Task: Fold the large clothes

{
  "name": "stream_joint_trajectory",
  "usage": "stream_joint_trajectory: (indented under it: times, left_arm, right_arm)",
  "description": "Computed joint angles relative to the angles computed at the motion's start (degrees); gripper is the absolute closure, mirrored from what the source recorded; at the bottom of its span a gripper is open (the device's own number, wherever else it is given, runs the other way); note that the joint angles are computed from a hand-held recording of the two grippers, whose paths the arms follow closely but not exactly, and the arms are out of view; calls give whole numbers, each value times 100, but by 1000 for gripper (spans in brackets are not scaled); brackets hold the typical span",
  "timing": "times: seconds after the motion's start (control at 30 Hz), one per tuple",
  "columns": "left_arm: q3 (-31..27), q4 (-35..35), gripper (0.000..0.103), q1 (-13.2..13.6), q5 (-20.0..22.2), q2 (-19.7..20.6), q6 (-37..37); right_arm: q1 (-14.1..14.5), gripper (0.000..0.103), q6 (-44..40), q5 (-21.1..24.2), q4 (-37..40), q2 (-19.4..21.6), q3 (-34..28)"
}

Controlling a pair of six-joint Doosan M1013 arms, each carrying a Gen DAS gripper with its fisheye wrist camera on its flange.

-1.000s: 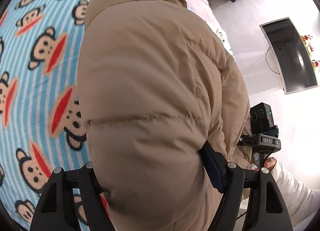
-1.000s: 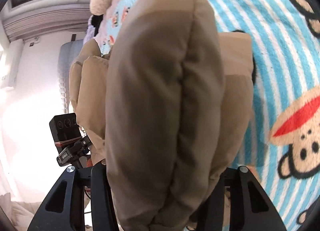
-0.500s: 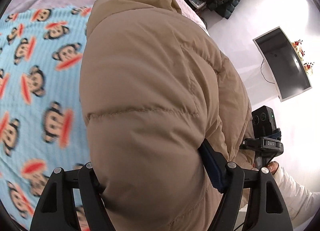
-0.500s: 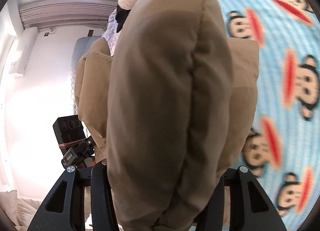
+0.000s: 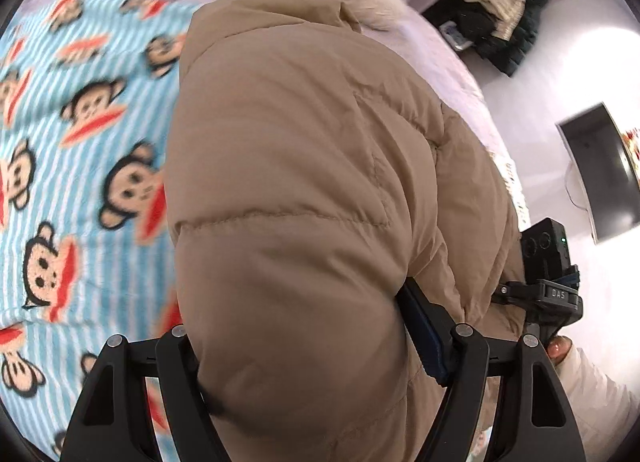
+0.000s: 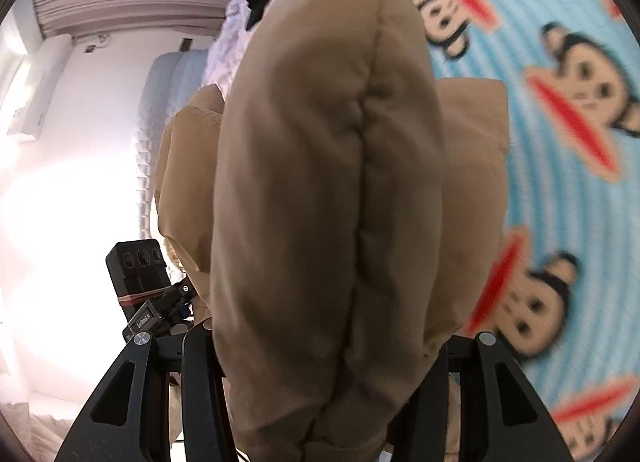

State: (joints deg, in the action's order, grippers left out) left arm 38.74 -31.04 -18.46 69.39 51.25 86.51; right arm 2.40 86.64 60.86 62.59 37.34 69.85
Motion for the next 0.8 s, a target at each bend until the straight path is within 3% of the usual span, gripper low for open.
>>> stream_joint_trajectory:
  times: [0.13,0.27,0.43,0.6,0.73,0.8]
  left_arm:
    - [537,-712,19,237,-370,-22,191]
    - [708,-849,16,312,-417,-52,273]
    - [345,-161,16,220,-115,-20,-139]
    - [379,402,16,189,-227,-223,-278]
    - [316,643,16,249,-433,-305,-273]
    - [76,680,16,288,-444,-221,-293]
  right_arm:
    - [84,50,224,-120,-16,234,-133]
    - [86,44,410,-141,-68,257,-107]
    - [137,41,965,-68,-644,290,-360]
    - [146,36,1411,0,-1456,86,-382]
    - [276,35,1977,-398,-2861,-265,-311]
    - [320,36,1906,-731,-3105,-428,-244]
